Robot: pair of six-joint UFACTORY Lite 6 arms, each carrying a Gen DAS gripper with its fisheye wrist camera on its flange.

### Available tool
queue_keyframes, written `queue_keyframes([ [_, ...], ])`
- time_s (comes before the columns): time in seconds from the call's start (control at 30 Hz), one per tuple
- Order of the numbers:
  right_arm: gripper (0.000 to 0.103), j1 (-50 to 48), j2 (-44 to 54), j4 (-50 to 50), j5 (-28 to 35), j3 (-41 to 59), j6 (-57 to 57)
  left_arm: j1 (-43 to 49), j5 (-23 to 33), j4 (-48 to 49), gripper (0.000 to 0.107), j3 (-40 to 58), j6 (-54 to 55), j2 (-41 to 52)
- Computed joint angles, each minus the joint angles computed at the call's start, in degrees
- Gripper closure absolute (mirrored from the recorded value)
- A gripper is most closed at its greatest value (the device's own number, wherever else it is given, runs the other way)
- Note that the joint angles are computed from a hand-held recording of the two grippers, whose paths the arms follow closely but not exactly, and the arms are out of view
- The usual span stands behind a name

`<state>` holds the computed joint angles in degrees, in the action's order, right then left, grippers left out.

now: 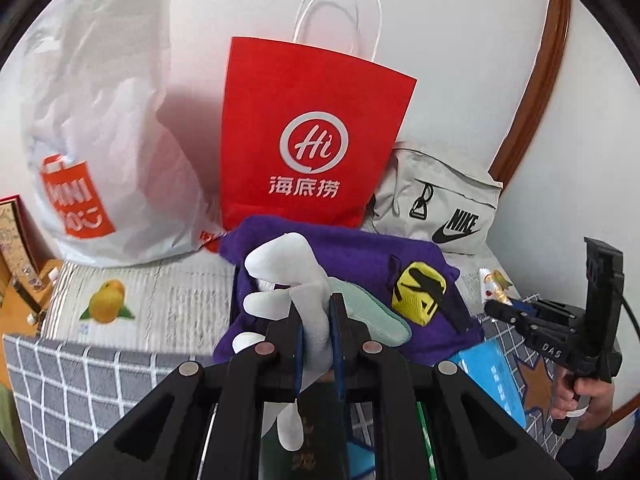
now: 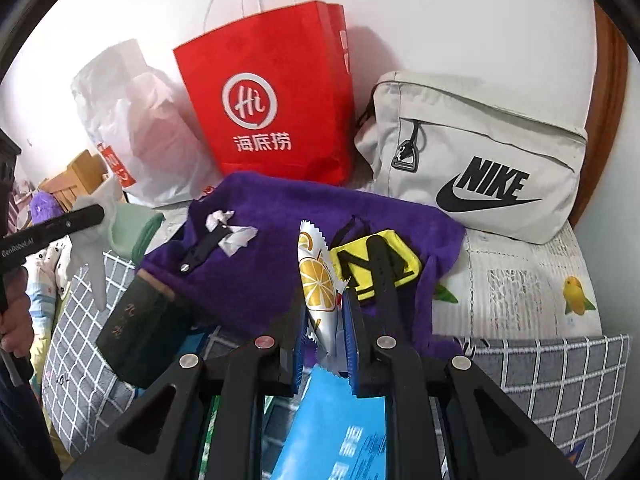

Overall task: Organize soft objects
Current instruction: 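Carry the sachet with the right tool while the left tool carries the glove toward the purple towel, then release the sachet onto the yellow pouch while the left tool releases the glove on the towel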

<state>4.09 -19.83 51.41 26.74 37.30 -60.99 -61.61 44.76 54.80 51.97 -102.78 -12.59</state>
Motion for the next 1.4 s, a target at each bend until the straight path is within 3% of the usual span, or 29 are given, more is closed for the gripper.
queue_keyframes([
  [0.3, 0.085, 2.13, 13.16, -0.02, -4.75, 6.77, -1.26, 10.13, -9.97, -0.82, 0.095, 5.29, 7.44, 8.14],
  [0.77, 0.080, 3.66, 26.55, -3.88, -6.29, 12.98, 2.87, 14.94, -17.15, -2.05, 0.095, 9.91, 11.30, 17.35],
  [1.03, 0.065, 3.84, 30.37, -4.76, -5.96, 15.87, 3.73, 16.36, -17.82, -4.58, 0.095, 16.03, 16.75, 21.83],
  [1.23, 0.040, 3.46, 29.07, -3.65, -6.26, 15.04, 1.22, 17.44, -18.74, -4.49, 0.095, 20.54, 18.16, 27.40],
  [1.4, 0.039, 2.26, 27.78, -2.53, -6.95, 13.76, -0.79, 18.44, -20.18, -7.63, 0.095, 23.26, 20.63, 33.00],
])
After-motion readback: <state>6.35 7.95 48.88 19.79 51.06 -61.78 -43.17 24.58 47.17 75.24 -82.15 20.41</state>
